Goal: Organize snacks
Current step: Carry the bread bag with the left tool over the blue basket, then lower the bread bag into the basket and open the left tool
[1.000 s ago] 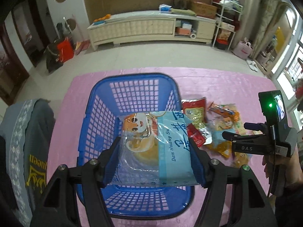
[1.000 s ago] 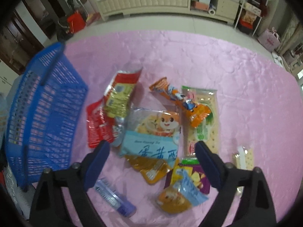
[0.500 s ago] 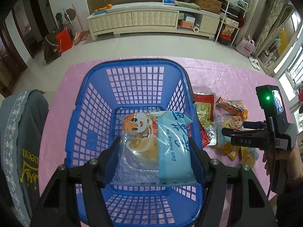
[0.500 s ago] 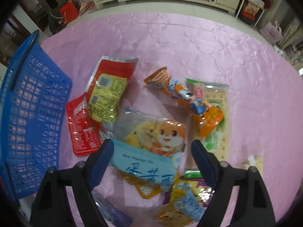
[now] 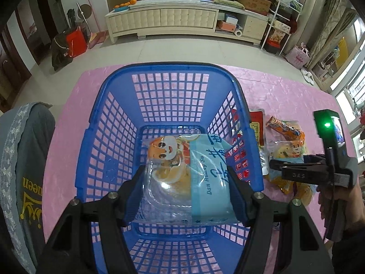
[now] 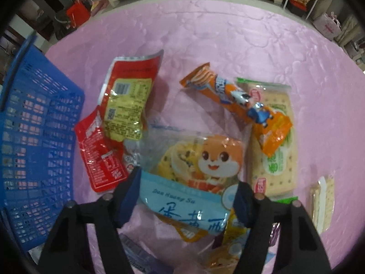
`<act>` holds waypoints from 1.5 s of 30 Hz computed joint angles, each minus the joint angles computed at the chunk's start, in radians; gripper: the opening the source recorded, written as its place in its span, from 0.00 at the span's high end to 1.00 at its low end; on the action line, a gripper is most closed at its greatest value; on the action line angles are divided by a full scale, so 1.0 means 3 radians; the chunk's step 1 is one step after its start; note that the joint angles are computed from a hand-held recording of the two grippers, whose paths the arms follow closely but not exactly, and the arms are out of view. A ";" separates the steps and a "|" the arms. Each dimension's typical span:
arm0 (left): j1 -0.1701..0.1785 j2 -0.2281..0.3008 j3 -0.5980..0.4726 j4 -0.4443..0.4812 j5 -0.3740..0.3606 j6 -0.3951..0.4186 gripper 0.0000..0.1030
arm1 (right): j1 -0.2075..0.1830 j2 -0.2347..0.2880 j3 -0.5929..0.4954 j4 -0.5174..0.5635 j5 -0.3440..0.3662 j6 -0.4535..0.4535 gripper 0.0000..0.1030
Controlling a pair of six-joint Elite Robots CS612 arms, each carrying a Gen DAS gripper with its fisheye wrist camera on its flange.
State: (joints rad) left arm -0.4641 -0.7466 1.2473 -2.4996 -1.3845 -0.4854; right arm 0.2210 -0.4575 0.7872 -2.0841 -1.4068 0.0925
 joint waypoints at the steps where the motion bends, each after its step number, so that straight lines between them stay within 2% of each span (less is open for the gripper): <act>1: 0.0001 -0.0007 0.0011 -0.0008 -0.0011 0.0001 0.37 | -0.0009 -0.0029 0.0046 -0.0031 0.0051 0.0021 0.29; 8: 0.0016 -0.0088 0.0111 -0.0164 -0.0040 0.0080 0.37 | -0.0030 -0.0324 0.0399 -0.0357 0.0288 0.0054 0.29; 14: 0.0050 -0.0131 0.0130 -0.0245 -0.0023 0.0236 0.37 | 0.0057 -0.0491 0.0480 -0.0626 0.0348 -0.0109 0.29; 20: 0.0128 -0.0019 -0.0075 -0.0136 -0.0075 0.0407 0.37 | 0.0159 -0.0415 0.0312 -0.0631 0.0256 -0.0176 0.29; 23: 0.0145 0.0057 -0.0199 -0.0069 -0.0005 0.0514 0.36 | 0.0170 -0.0375 0.0278 -0.0644 0.0259 -0.0173 0.29; 26: 0.0169 0.0105 -0.0272 -0.0032 0.0033 0.0559 0.23 | 0.0176 -0.0339 0.0233 -0.0604 0.0235 -0.0156 0.29; 27: 0.0177 0.0105 -0.0270 -0.0030 0.0025 0.0540 0.23 | 0.0175 -0.0336 0.0230 -0.0594 0.0233 -0.0139 0.29; 31: 0.0206 0.0025 -0.0111 -0.0159 -0.0060 0.0466 0.23 | 0.0183 -0.0381 0.0265 -0.0567 0.0243 -0.0055 0.29; 39: 0.0207 -0.0270 0.0356 -0.0568 -0.0059 0.0403 0.23 | 0.0237 -0.0479 0.0347 -0.0661 0.0231 -0.0003 0.29; 45: 0.0220 -0.0393 0.0529 -0.0690 -0.0025 0.0495 0.23 | 0.0316 -0.0525 0.0364 -0.0723 0.0176 -0.0039 0.29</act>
State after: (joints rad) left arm -0.3980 -0.8644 1.4059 -2.7066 -1.3919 -0.3370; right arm 0.3159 -0.6149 0.8965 -2.3011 -1.3541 0.0807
